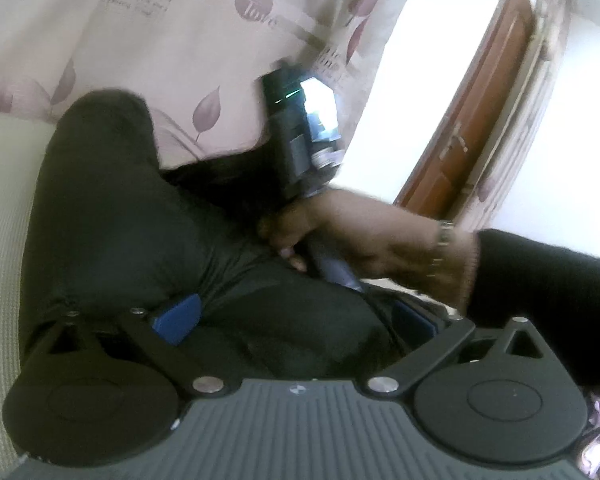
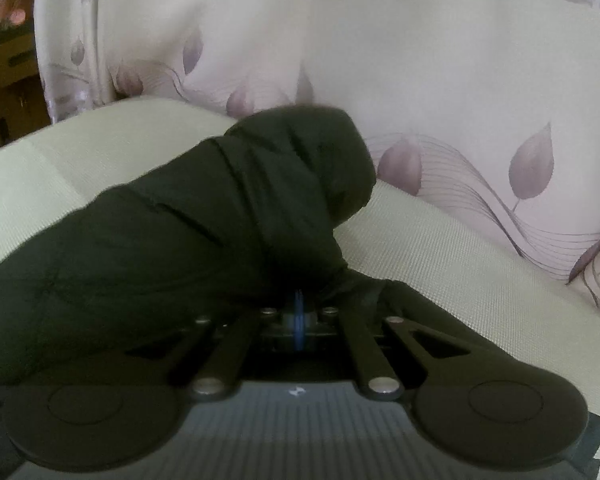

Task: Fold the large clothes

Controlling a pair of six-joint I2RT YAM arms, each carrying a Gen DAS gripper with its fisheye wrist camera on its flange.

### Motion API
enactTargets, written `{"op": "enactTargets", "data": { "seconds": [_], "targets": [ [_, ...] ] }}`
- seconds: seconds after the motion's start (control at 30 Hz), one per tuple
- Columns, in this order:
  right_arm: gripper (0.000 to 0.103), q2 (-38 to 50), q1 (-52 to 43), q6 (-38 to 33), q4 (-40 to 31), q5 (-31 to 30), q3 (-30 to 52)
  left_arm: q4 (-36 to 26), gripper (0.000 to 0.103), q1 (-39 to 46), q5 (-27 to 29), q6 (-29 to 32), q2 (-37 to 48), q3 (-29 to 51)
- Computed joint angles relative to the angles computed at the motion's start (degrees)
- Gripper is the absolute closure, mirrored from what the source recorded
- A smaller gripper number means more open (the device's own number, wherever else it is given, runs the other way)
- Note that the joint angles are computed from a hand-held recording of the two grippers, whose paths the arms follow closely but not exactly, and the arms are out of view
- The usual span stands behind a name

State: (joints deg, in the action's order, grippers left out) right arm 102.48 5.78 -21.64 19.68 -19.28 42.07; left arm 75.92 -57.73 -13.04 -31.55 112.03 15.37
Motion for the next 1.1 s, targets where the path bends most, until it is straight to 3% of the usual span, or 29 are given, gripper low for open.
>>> {"op": "enactTargets", "data": {
  "seconds": [0.07,0.17,0.27,0.33,0.43,0.5,0.53,0.67,0.77,0.87,1.1],
  "targets": [
    [0.101,-7.0,-3.05,2.0,-2.27,-1.31,-2.13,-2.52,0.001,0.06,-0.09,-0.58,-1.73,0.11],
    [0.101,-21.32,-13.02,0.95,-4.26,-12.96,-9.56,-6.92,0.001,0.42,0.12,-1.16,-4.1,0.91],
    [0.1,-36.49,-28.42,-8.84,-19.63,-27.51,-14.28,-12.44,0.001,-0.04,-0.91,-1.67,-6.6,2.35],
    [0.1,-42.27,-39.83,-21.93,-32.29,-35.46,-16.73,-16.03,0.001,-0.92,-2.46,-1.46,-7.73,3.63],
    [0.1,-46.81,-52.72,-41.63,-45.99,-39.62,-21.45,-19.77,0.001,-2.49,-5.38,-0.73,-8.33,5.1],
    [0.1,-43.31,-61.84,-57.23,-53.75,-40.84,-23.06,-21.05,0.001,-3.51,-7.08,-0.39,-8.25,5.6],
    [0.101,-40.54,-64.91,-61.35,-54.23,-40.89,-23.98,-21.87,0.001,-3.84,-7.62,-0.25,-8.31,5.95],
    [0.101,-30.98,-66.26,-57.81,-47.04,-41.03,-24.92,-24.79,0.001,-4.77,-9.26,0.07,-8.69,7.01],
    [0.102,-31.19,-61.94,-47.2,-37.06,-38.43,-27.16,-26.15,0.001,-5.24,-10.12,-0.28,-8.56,7.84],
    [0.102,-29.79,-60.09,-42.37,-29.63,-37.56,-29.99,-26.18,0.001,-5.2,-10.28,0.08,-8.14,7.97],
    [0.102,-19.78,-60.42,-38.14,-15.22,-39.36,-32.46,-27.07,0.001,-5.9,-11.48,1.55,-7.45,8.71]
  ]
}}
